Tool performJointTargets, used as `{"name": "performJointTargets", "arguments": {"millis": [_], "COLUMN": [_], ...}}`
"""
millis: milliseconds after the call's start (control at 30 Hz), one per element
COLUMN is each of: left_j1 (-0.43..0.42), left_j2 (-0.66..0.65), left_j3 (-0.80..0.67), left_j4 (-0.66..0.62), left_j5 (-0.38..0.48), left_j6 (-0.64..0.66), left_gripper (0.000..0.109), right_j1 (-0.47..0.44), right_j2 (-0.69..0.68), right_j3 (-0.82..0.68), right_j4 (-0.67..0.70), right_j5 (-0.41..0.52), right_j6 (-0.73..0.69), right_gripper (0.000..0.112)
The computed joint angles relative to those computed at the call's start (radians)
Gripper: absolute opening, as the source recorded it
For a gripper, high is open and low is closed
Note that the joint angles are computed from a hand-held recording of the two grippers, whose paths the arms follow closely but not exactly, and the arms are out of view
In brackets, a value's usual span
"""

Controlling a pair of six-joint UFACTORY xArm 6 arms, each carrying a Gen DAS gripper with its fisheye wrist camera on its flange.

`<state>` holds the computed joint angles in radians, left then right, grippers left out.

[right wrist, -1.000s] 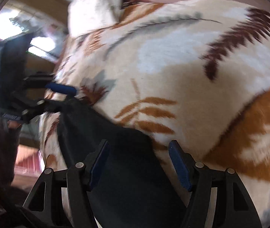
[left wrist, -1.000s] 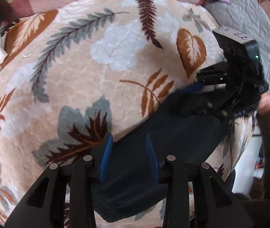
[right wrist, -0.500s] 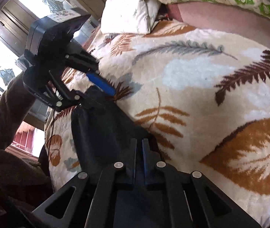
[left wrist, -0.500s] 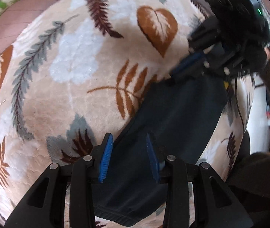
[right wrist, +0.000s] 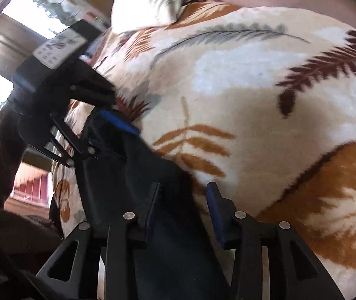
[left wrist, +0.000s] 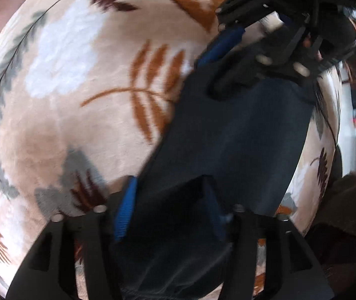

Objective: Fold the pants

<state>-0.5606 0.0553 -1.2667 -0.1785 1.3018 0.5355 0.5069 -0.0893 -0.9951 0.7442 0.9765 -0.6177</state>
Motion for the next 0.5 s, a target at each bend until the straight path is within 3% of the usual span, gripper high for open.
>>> {"name": "performJointTargets", "arguments": {"millis": [67, 133, 200, 233, 467, 500], "left_j1": [-0.007, 0.000, 0.025, 0.036, -0.018, -0.018], "left_j2": [-0.032, -0.067, -0.090, -0.106, -0.191, -0.180], "left_j3": [0.044, 0.087, 0.104, 0.120, 0.179, 0.154], "left_j4": [0.015, 0.012, -0.009, -0.023, 0.061, 0.045], "left_j5": [-0.055, -0.106, -0.119, -0.126, -0.215, -0.192], "left_j6": [-0.030, -0.075, -0.084, -0.079, -0.051, -0.021], "left_gripper": [0.050, 0.037, 0.014, 0.011, 0.010, 0.012], "right_j1": [0.019, 0.040, 0.053, 0.059, 0.083, 0.083], "right_j2": [-0.009, -0.030, -0.048, -0.057, -0.110, -0.114], "right_j3": [0.002, 0.015, 0.027, 0.033, 0.060, 0.065], "right_j4": [-0.024, -0.063, -0.084, -0.097, -0.161, -0.162], "right_j5": [-0.009, -0.033, -0.056, -0.069, -0.135, -0.138], "right_j6": [-0.018, -0.012, -0.001, 0.007, 0.064, 0.066], "right_gripper": [0.009, 0.009, 0.008, 0.008, 0.007, 0.007]}}
